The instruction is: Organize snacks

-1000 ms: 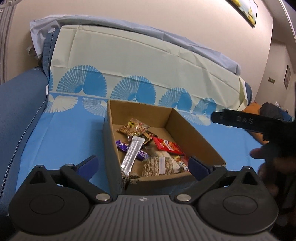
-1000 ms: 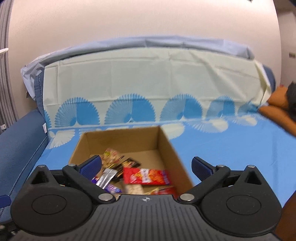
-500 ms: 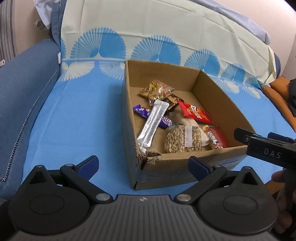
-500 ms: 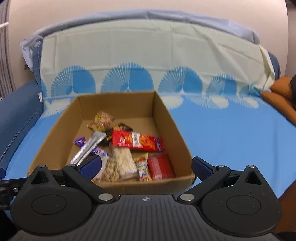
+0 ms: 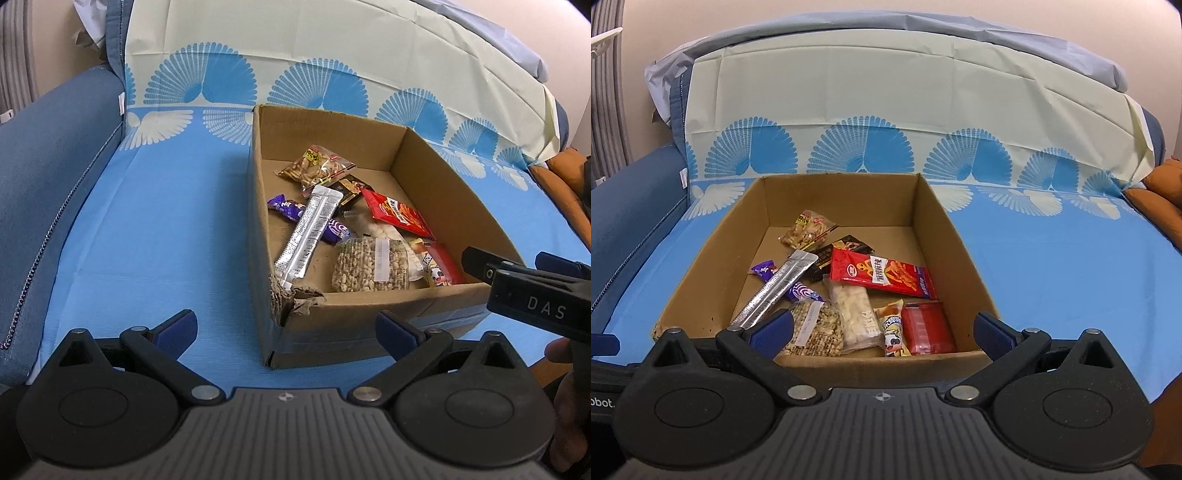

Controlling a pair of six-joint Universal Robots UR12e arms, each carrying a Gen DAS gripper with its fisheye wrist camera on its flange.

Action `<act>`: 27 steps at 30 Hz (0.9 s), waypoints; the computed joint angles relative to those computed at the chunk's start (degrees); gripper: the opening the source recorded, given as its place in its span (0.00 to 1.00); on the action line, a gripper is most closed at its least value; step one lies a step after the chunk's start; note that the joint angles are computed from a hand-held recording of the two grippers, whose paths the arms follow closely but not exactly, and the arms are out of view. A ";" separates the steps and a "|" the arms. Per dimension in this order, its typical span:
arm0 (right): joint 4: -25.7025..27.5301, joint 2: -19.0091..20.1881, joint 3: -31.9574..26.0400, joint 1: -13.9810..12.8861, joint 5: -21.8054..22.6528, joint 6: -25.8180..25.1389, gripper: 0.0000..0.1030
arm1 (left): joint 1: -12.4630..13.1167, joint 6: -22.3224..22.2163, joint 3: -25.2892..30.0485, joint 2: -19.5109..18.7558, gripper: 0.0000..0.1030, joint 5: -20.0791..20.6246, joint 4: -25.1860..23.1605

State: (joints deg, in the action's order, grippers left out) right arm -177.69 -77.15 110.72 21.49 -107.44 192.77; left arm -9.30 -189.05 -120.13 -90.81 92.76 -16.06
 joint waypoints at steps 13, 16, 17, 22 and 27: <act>-0.17 0.15 -0.05 0.37 -0.31 -0.88 0.99 | -0.44 -0.27 0.22 -0.13 1.00 0.20 -0.12; -0.26 0.17 -0.03 0.39 -0.32 -1.12 0.99 | -0.43 -0.25 0.21 -0.09 1.00 0.12 -0.06; -0.26 0.16 -0.02 0.40 -0.33 -1.14 0.99 | -0.45 -0.21 0.18 -0.07 1.00 0.12 -0.01; -0.26 0.17 0.00 0.29 -0.16 -1.26 0.99 | -0.47 -0.17 0.15 -0.07 1.00 0.03 0.10; -0.18 0.16 -0.02 0.32 -0.21 -1.27 0.99 | -0.59 -0.02 0.16 -0.11 1.00 0.10 0.18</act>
State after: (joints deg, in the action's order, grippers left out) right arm -177.87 -76.99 110.70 21.81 -107.65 191.50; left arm -9.89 -189.07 -119.98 -90.92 92.86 -15.88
